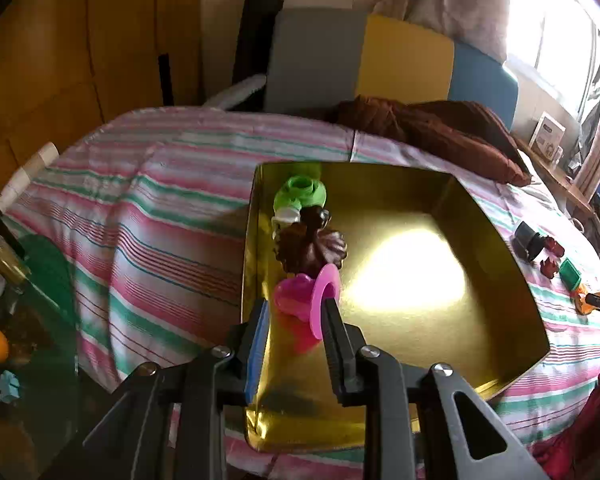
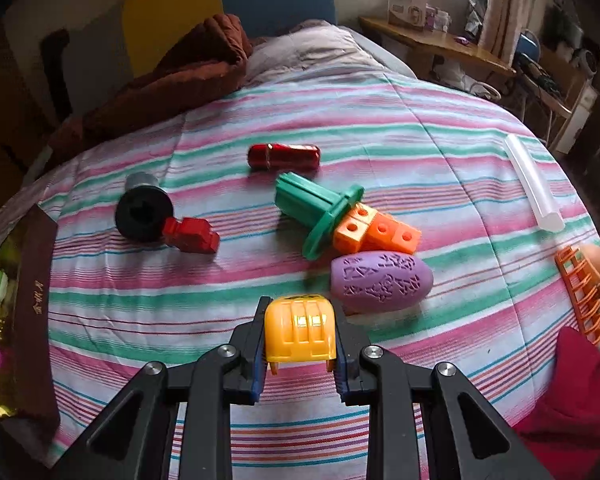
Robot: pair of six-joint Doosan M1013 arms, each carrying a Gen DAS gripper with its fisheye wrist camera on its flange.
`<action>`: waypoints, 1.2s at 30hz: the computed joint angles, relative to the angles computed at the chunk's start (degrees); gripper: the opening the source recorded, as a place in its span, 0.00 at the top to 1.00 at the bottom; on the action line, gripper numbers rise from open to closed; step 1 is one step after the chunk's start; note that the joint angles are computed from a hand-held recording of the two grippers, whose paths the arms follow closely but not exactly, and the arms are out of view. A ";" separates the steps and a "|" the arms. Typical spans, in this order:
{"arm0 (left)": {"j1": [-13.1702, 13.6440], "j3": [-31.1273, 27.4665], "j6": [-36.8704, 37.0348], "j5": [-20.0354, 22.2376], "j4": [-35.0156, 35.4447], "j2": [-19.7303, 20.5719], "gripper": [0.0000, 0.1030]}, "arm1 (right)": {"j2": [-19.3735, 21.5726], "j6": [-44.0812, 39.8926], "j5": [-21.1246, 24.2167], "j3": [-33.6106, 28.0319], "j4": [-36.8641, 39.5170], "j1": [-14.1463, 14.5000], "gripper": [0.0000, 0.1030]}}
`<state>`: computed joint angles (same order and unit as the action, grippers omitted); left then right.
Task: Organize rigid objects
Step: 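Carry the magenta cup to the tray and open the left tool, then carry the yellow block to the tray and open the right tool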
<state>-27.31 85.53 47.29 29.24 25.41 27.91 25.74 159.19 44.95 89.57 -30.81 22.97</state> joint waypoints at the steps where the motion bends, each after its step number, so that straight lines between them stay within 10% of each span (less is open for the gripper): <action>1: -0.21 0.36 -0.92 -0.31 1.21 -0.41 0.75 | 0.01 -0.16 -0.22 -0.01 -0.14 0.10 0.74; 36: -2.49 1.98 -0.48 -0.79 5.47 -2.25 0.75 | -0.54 -16.96 -16.13 -3.34 8.61 3.39 0.74</action>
<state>-29.80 87.52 46.80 28.46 30.88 25.66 25.20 142.23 28.82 86.23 -22.20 26.36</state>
